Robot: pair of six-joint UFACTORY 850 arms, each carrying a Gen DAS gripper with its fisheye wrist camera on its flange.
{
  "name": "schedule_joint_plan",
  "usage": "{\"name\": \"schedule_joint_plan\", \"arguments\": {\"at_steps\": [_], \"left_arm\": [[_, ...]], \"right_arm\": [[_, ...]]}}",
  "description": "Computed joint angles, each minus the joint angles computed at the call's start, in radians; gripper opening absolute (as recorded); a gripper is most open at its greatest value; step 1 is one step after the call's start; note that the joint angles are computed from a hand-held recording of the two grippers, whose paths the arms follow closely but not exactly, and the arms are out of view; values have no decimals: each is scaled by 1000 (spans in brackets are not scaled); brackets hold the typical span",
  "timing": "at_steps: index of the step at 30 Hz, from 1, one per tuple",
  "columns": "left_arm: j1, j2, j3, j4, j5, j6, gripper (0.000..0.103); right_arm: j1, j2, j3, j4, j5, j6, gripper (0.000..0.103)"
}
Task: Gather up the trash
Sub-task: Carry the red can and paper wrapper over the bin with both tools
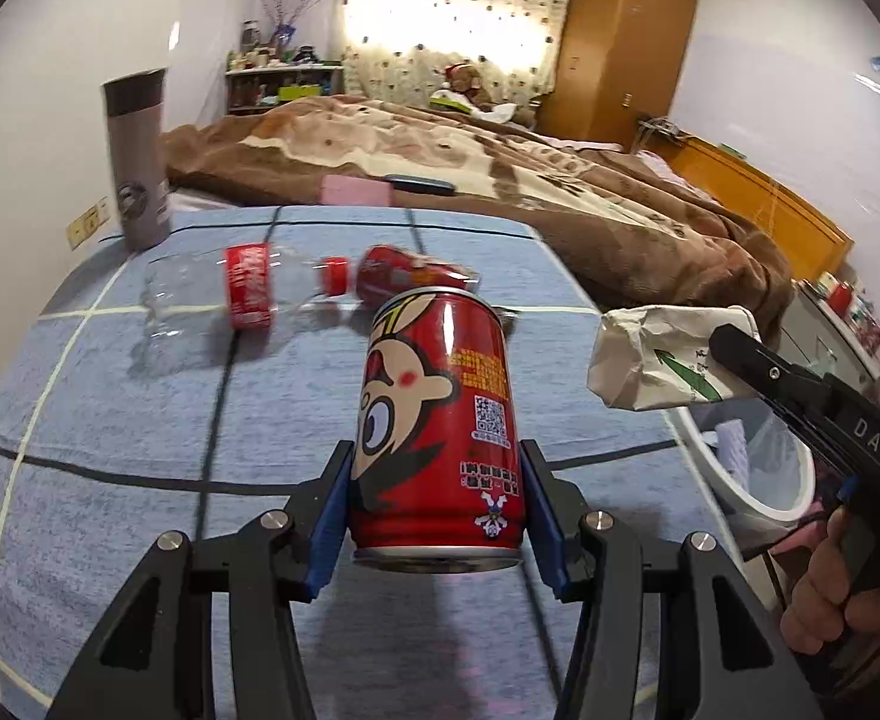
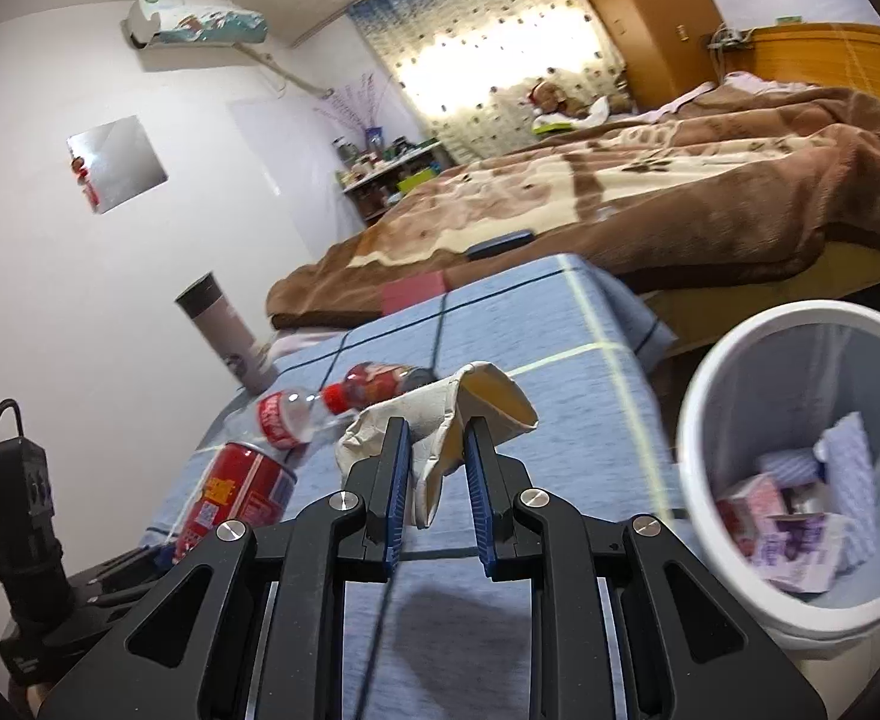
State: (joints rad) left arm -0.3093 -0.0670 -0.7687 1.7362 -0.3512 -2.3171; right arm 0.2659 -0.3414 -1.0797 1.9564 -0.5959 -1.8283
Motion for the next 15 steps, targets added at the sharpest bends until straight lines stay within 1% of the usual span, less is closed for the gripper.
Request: {"name": "schedule_joint_plan", "arguments": {"at_steps": [4, 7, 10, 15], "left_arm": [[-34, -26, -35, -16, -15, 37, 54], [-56, -50, -66, -20, -9, 58, 54], [-80, -75, -99, -32, -18, 91, 54], [-113, -124, -161, -28, 2, 122, 54]], "right_arm": [[-26, 14, 17, 25, -5, -8, 20], [-42, 21, 24, 41, 5, -20, 20], [-57, 28, 30, 65, 25, -43, 20], [-79, 41, 43, 111, 53, -93, 20]]}}
